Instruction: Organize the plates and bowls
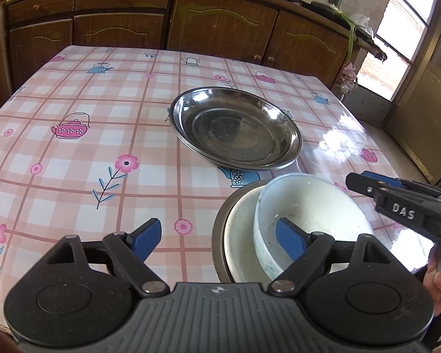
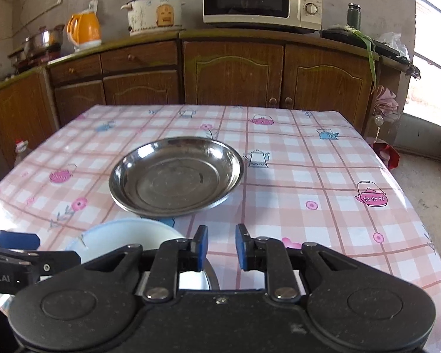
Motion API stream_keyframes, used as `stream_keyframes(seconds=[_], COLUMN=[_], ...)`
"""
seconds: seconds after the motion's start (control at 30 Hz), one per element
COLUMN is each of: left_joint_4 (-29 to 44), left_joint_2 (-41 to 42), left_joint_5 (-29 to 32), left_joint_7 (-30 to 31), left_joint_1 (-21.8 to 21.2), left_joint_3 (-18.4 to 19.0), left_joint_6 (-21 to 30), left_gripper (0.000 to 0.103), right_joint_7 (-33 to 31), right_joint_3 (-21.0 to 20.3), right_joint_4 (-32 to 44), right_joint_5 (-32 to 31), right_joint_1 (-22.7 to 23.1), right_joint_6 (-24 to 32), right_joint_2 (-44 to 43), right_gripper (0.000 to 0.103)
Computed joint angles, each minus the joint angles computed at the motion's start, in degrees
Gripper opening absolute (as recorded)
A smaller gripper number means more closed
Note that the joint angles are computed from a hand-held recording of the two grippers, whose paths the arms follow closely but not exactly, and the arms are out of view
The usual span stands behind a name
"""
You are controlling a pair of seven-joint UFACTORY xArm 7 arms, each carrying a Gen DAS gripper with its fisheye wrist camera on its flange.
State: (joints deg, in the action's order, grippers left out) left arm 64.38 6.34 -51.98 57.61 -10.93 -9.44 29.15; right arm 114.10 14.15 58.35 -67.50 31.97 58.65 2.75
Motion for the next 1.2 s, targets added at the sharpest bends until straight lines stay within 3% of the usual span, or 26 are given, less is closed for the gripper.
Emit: stream_keyframes(seconds=[0.1,0.2,0.3,0.47,0.53,0.6,0.63,0.77,0.87,1.0,1.2], left_joint_4=[-0.2,-0.5,-0.3,-0.3,-0.3,-0.2,-0.3,-0.1,0.0,0.5,0.4], left_joint_2=[-0.5,-0.6,0.0,0.0,0.0,0.0,0.0,0.2,0.3,0.7,0.7], left_joint_5=[-0.5,0.5,2.3,3.1,2.8,2.7,2.8,2.8,2.5,2.5,2.9], left_joint_7=[-0.1,-1.2,-3.9,-4.3,-3.9,-3.7,-3.6,-3.6,-3.3,-4.1,-4.3], left_joint_1=[0.4,0.6,0.8,1.0,1.1,1.2,1.1,1.2,1.4,1.6,1.7], left_joint_3=[0.4,0.9,1.1,0.6,0.5,0.4,0.4,0.4,0.4,0.5,0.2], left_joint_6=[-0.5,-1.3,-1.8,-2.0,-2.1,-2.0,-2.1,-2.4,-2.6,-2.6,-2.5], left_gripper=[0.088,0.088,0.088,0.088,0.088,0.088,0.088,0.088,0.088,0.088,0.088], right_joint_7=[3.7,7.8,4.4,-6.9,-13.6,-18.4,-19.5,-16.0,-7.0,0.3,4.7], right_joint_3=[0.0,-0.4,0.7,1.2,1.1,0.6,0.1,-2.1,-3.9,-4.4,-4.4], right_joint_4=[-4.5,-9.6,-8.7,-3.6,-1.3,0.7,1.3,2.1,1.0,-0.2,-0.6], right_joint_5=[-3.9,-11.7,-14.8,-11.1,-5.4,-2.3,-1.1,-1.8,-5.1,-8.3,-10.0], right_joint_1=[-0.8,-3.9,-5.4,-4.6,-3.4,-1.8,-1.2,0.4,-0.4,-1.8,-3.8], right_joint_6=[-5.7,-21.9,-30.4,-33.8,-31.3,-28.1,-27.6,-28.8,-33.8,-37.6,-42.9], right_joint_2=[-4.9,-9.6,-8.3,-2.2,0.4,2.7,3.6,4.6,3.6,2.4,2.2], right_gripper=[0.034,0.038,0.040,0.040,0.040,0.033,0.021,0.017,0.015,0.016,0.019])
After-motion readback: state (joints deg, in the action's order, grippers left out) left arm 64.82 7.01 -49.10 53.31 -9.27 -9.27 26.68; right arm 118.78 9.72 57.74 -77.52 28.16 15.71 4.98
